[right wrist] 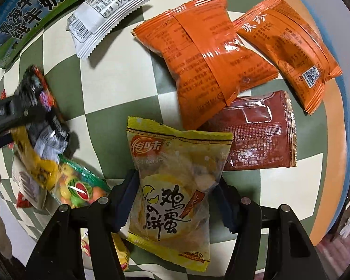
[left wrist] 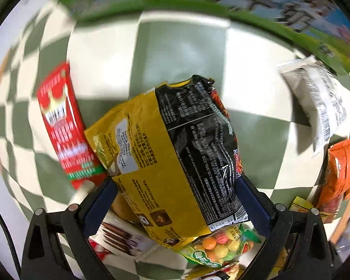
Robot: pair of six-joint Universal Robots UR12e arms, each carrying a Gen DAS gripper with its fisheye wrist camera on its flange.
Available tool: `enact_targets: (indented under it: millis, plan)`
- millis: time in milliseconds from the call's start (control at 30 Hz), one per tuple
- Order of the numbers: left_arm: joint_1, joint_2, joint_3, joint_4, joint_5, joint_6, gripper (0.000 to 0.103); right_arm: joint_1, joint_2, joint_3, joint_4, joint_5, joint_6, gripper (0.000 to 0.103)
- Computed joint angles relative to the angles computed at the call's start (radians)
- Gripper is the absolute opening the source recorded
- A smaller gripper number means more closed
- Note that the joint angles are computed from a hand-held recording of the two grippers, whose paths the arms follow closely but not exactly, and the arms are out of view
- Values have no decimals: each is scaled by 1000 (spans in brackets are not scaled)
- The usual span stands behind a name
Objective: Organize snacks
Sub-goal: 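Grasp the yellow-black bag with the left tool while the right tool grasps the yellow egg-cake bag, then lift both bags and carry them over the cardboard box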
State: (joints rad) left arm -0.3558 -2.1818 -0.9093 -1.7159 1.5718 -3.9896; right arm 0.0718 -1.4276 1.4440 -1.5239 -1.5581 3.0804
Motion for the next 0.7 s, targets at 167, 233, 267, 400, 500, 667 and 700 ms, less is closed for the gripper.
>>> enact_targets:
  millis: [167, 233, 267, 400, 500, 667, 700]
  plan:
    - [28, 60, -139, 183, -126, -154, 87, 2, -15, 11, 10, 6, 4, 63]
    - [15, 56, -132, 183, -93, -137, 87, -11, -26, 40, -12, 11, -11, 59]
    - [1, 50, -121, 183, -58, -101, 87, -14, -27, 37, -7, 16, -20, 58]
    - [-48, 2, -29, 115, 75, 104, 87, -23, -25, 13, 21, 27, -54, 53]
    - [-78, -35, 48, 67, 150, 262, 80, -25, -20, 3, 15, 41, -77, 51]
    - [-84, -42, 61, 55, 118, 328, 81, -23, -8, -12, -51, 79, -126, 50]
    - [-69, -44, 53, 71, 83, 303, 81, -22, -5, -15, -53, 84, -134, 51]
